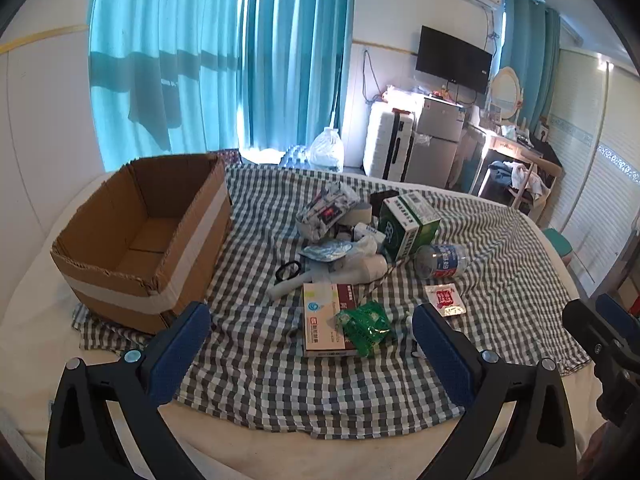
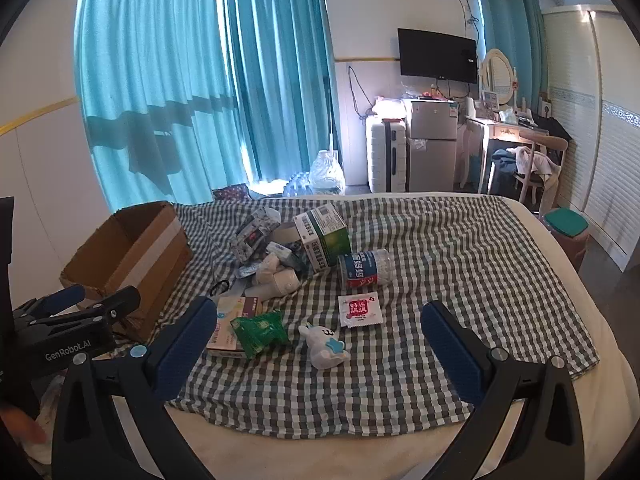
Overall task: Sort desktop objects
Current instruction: 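Reach the left tool to the amoxicillin box while the right tool reaches the white bunny toy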
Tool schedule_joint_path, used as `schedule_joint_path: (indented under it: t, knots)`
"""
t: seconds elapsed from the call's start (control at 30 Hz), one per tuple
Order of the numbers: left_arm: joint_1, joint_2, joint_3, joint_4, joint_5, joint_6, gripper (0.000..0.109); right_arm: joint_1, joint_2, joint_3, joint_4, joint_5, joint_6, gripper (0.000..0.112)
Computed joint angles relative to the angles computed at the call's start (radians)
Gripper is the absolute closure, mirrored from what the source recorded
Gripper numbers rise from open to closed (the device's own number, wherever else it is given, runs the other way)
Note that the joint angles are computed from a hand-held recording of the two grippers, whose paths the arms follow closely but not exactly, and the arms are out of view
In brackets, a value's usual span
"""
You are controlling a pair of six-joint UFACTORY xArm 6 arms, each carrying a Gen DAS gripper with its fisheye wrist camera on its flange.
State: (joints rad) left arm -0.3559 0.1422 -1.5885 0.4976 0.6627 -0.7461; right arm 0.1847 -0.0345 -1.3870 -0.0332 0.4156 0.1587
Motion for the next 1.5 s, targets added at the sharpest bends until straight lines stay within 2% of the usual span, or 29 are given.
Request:
schedule_joint_path:
  t: [0.27,0.43,0.5,0.6,0.83,1.03,1.13,1.37,1.47,1.5]
  knots:
    - [-0.006,0.085,-0.044,-0.058,-0.013,0.053,0.006,-0.032,0.054,-0.006,0.032,0.026,-0.021,0.012]
    - [-0.009,0.164,-0.110,-0.110,0.016,0.089,0.006,-0.042,0.095,-0.023,0.074,0.048,-0.053,0.015]
    - [-0.009,0.203,-0.148,-0.117,0.054,0.095,0.006,-0.044,0.119,-0.037,0.104,0.057,-0.079,0.015]
    - [-0.003,0.253,-0.192,-0.131,0.100,0.097,0.006,-0.043,0.169,-0.074,0.147,0.076,-0.106,0.015]
    - [0.012,0.335,-0.238,-0.174,0.130,0.126,0.006,-0.026,0.321,-0.200,0.196,0.121,-0.197,0.020]
    - [0.015,0.410,-0.312,-0.224,0.192,0.184,0.006,-0.025,0.431,-0.307,0.182,0.204,-0.208,0.028]
    - [0.018,0.442,-0.341,-0.244,0.204,0.201,0.006,-0.029,0.481,-0.358,0.178,0.235,-0.207,0.029]
    - [0.023,0.562,-0.494,-0.301,0.264,0.253,0.006,-0.034,0.536,-0.413,0.174,0.280,-0.202,0.029]
    - [0.023,0.623,-0.580,-0.332,0.284,0.289,0.006,-0.035,0.544,-0.418,0.164,0.282,-0.200,0.029]
    - [0.018,0.663,-0.644,-0.323,0.317,0.296,0.006,-0.035,0.548,-0.423,0.160,0.287,-0.198,0.029]
